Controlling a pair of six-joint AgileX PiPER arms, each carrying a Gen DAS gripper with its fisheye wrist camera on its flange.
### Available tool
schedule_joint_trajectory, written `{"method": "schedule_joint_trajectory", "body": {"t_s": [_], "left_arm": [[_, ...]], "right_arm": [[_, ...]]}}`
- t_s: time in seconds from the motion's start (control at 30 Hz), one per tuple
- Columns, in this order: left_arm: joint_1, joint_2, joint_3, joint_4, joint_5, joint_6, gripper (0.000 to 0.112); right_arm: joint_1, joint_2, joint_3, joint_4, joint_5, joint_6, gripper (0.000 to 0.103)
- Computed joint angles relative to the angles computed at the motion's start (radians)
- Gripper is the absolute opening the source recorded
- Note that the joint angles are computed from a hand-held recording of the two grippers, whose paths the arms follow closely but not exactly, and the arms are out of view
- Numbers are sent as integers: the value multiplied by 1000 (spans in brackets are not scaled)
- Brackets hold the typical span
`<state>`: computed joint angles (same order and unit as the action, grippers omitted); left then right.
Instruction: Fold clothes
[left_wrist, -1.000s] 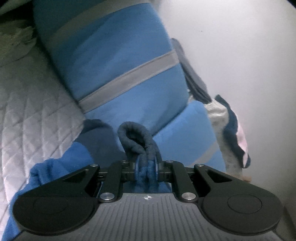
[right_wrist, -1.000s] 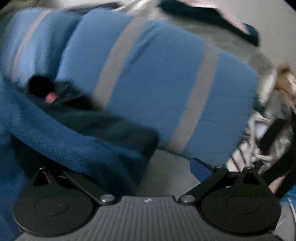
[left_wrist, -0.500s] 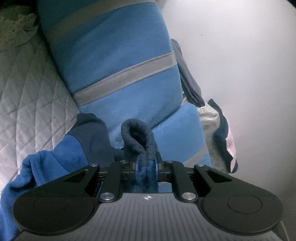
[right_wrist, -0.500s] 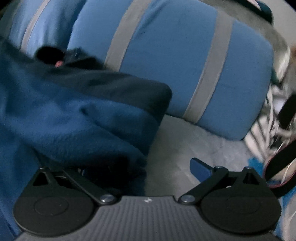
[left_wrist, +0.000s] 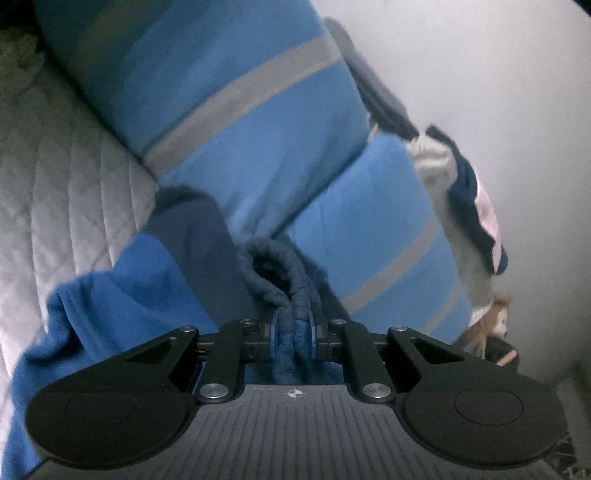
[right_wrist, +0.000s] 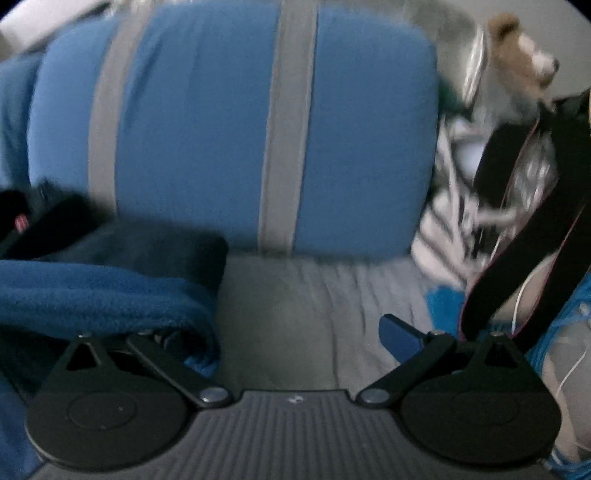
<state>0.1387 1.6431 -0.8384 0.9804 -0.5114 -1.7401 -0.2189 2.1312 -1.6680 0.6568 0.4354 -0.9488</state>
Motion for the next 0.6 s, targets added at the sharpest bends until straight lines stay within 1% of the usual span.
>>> {"method": "schedule_joint_trajectory", "body": {"t_s": [0.03,0.1,0.2,0.23,0.3,0.4,0.5,0.6], "left_arm": [[-3,9,-4,5,-6,-5,15],[-7,19,-4,-13,-15,7,15],[5,23,8,-54,-52,22,15],[10,22,15,-71,-64,27,15],[17,19,26,-103,-79,39,15],[20,17,31,-135,-76,41,15],[29,27,31,-139,-95,19,15],[39,38,30,-138,-119,-3,15]], "right_arm": [[-5,30,-38,-53,35,56,103],[-37,73,-122,-65,171,140,103],[-86,151,-267,-57,378,250,103],[-99,158,-277,-32,415,248,103],[-106,160,-273,-9,456,222,103],[-91,152,-256,-12,501,148,103],[-64,95,-150,0,425,66,103],[-25,58,-46,19,299,5,103]]}}
